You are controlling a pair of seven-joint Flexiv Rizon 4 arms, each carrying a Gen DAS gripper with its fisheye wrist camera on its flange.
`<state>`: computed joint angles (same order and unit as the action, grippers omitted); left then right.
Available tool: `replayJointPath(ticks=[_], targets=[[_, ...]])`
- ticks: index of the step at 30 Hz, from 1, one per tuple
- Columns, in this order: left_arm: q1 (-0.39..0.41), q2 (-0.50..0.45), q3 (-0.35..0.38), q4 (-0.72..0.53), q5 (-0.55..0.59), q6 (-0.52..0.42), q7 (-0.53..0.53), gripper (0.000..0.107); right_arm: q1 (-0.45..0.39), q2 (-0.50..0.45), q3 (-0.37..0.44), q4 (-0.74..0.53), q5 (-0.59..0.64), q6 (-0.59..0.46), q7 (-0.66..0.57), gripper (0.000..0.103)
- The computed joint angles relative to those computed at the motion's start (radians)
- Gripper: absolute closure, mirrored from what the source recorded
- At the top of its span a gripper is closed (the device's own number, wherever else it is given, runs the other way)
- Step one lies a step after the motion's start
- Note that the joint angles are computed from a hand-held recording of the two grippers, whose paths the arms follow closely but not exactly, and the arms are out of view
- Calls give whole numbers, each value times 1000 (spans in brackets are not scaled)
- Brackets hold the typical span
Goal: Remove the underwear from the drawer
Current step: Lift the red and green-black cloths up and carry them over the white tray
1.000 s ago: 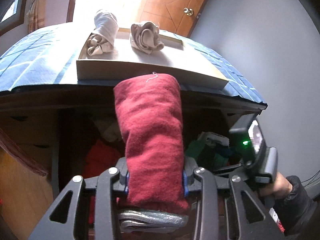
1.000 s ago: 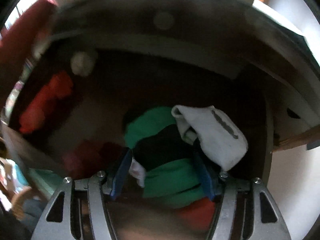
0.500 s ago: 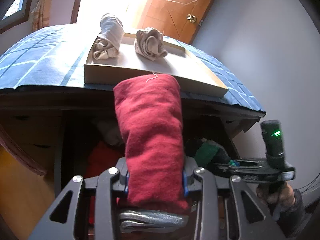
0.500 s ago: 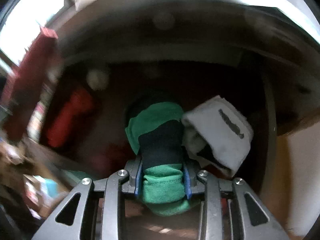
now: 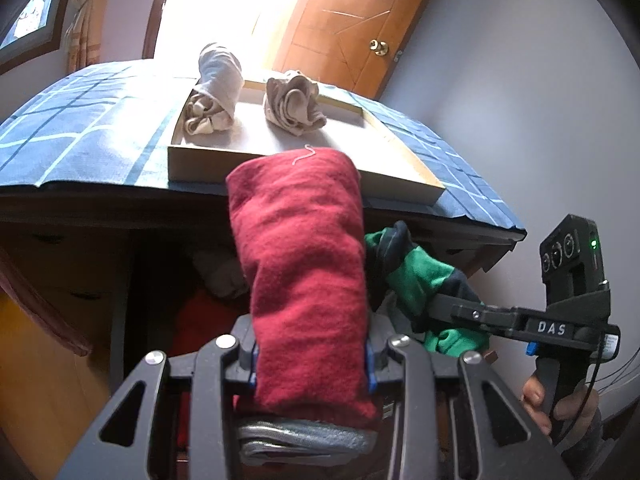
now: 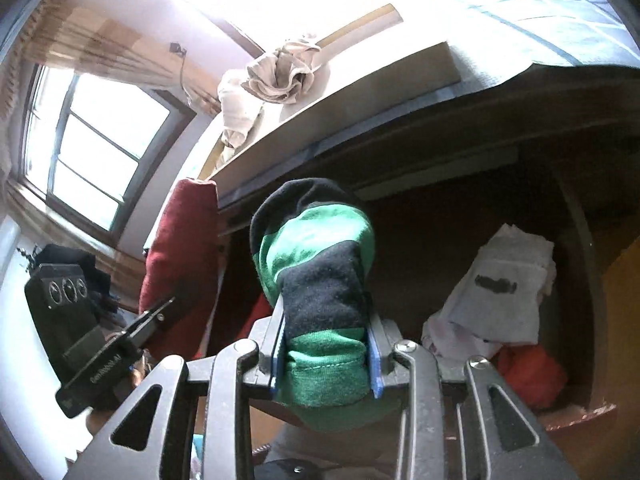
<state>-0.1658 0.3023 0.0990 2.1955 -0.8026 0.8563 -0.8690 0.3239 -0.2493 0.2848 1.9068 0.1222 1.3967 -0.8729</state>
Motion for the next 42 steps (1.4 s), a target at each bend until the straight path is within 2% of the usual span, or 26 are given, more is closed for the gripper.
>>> replayJointPath(ticks=[2,5,7,9,14,18,25,35,42], targets=[[-4,5,-2,2,-4,10,1,71,41,-3,-35,12,-42,29,60,68],[-12,13,-5,4,-11,27,2,71,45,34,-41,37,-69,49,98,68],[-19,19,-8,2,-15,43,5,71,68,43,-74,50,-127,72,152,68],[-27,23,-11,0,-17,62,7,71,88,66,-107,80,-196,98,208,68],[-54,16,-20,-19,-39,108,18,71,113,57,-168,67,-347,138,322,68],[-74,1,-31,-41,-46,149,25,71,165,78,-272,90,-524,182,466,68],[-102,-45,-51,-94,-56,206,45,71,182,71,-370,64,-767,210,661,68],[-121,-120,-79,-166,-115,268,73,71,146,62,-419,24,-1027,216,868,68],[-116,-172,-106,-222,-108,289,62,71,85,24,-381,-35,-1048,199,890,68]])
